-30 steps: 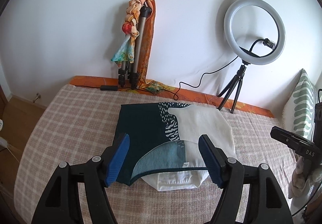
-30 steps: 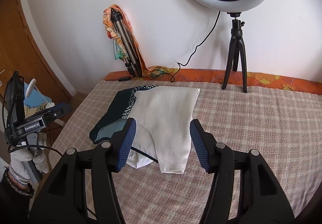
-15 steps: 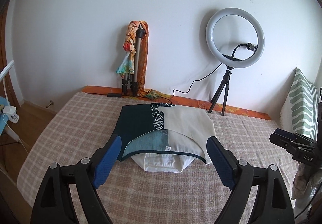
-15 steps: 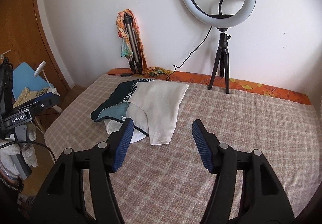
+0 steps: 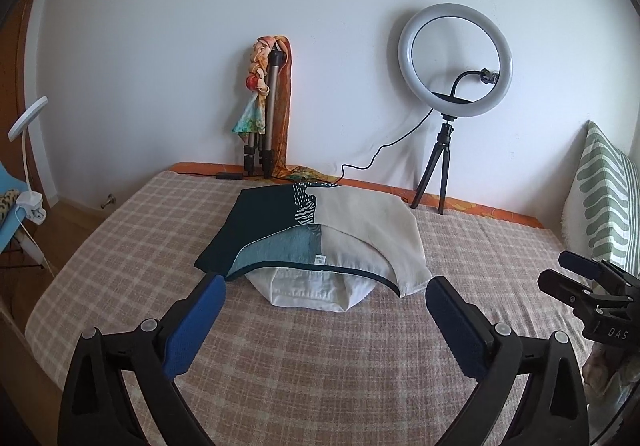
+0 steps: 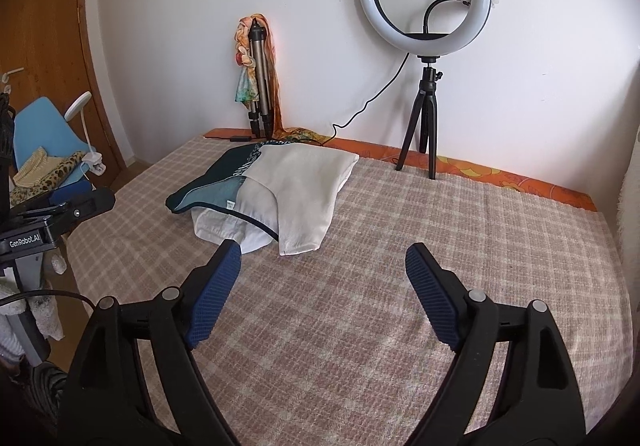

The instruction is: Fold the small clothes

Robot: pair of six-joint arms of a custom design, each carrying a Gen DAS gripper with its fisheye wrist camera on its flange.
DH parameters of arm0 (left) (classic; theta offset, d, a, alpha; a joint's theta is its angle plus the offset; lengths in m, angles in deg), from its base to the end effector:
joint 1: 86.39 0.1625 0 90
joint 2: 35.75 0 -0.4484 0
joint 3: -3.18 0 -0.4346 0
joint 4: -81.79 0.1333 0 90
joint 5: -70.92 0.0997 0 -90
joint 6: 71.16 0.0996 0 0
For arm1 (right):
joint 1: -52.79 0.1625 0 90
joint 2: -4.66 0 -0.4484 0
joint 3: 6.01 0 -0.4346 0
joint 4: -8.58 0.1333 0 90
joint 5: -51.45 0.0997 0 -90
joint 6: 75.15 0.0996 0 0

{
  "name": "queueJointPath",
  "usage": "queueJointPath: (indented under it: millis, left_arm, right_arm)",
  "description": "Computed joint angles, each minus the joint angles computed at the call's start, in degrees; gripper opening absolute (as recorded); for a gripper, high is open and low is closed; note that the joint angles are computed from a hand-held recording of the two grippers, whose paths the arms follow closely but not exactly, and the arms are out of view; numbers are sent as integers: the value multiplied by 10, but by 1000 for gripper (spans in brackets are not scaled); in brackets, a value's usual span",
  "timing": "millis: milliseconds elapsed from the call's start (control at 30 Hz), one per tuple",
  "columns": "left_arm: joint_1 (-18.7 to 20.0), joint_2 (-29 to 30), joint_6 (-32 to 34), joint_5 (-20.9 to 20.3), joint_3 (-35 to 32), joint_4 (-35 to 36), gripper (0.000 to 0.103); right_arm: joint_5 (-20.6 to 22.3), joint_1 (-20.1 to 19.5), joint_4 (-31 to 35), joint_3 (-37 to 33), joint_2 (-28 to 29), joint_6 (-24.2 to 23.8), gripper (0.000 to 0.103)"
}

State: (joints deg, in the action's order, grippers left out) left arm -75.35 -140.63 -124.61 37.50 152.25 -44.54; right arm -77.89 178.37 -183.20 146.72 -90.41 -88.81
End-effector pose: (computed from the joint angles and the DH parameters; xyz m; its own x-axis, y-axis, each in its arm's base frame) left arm -0.2410 -0.2675 0.2250 -0.7772 0.1826 -0.6022 0.5843 0.5648 -0.5828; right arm 0.2421 -0.2179 0.2561 -0.7621 -0.2264 0.6066 -0.6151 0.5458 -0.5690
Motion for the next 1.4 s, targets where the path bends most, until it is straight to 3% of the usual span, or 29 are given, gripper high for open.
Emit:
queueJointPath:
  millis: [67,167,367,867,1400]
  left_arm:
    - [-12,7,-13,12,2,21,103]
    - [-25,25,-26,30,4,43,103]
    - [-34,49,-35,27,6,45,103]
    - [-39,57,-89,27,1,93,103]
    - [-38,61,-84,23,1,87,103]
  right_arm:
    - [-3,4,-18,4,4,-1,98]
    - [-10,11,-60,7,15,-8,103]
    - [-35,24,-133,12,47,-17,103]
    - [-48,43,-148,20,40,-5,103]
    - [-56,50,-153,22,47,-9,103]
